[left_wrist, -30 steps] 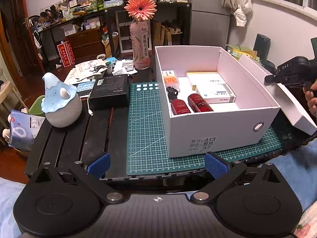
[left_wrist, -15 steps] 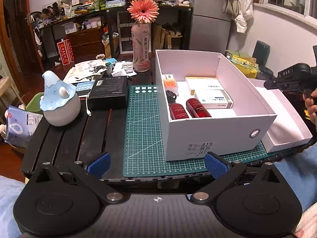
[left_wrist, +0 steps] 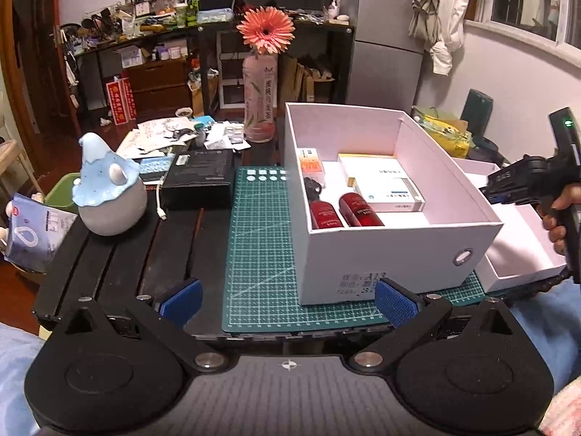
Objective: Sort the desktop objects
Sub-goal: 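Close the right gripper on the rim of the white lid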
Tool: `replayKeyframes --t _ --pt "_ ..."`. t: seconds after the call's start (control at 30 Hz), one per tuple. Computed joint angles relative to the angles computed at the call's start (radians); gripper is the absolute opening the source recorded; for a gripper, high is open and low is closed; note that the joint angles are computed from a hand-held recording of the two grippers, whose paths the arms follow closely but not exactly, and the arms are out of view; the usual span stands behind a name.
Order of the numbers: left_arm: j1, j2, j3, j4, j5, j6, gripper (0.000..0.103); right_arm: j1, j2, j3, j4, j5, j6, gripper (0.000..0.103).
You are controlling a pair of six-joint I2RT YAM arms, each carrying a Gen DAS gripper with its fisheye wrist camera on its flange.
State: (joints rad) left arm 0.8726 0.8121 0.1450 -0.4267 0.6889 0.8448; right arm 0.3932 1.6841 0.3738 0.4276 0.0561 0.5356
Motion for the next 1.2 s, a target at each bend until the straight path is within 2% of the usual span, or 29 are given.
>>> replayKeyframes --t 0.27,0.43,0.67,0.93,1.2 --pt "0.008 0.054 0.021 -0.042 0.017 0.06 0.102 0.062 0.14 0.083 -0.054 0.057 -0.029 0.017" --pt "-0.003 0.046 0.012 -0.036 0.003 0.052 0.102 0.077 0.21 0.118 -0.071 0.09 -0.02 0.017" --pt "-0.01 0.097 0.022 -0.028 -0.001 0.044 0.102 0.075 0.223 0.119 -0.051 0.101 -0.006 0.017" --pt "0.0 0.058 0.006 -0.017 0.004 0.025 0.102 0.076 0.23 0.118 -0.04 0.105 0.001 0.017" --pt "0.001 0.106 0.021 -0.005 0.005 0.022 0.102 0.08 0.212 0.13 -0.105 0.144 -0.015 0.012"
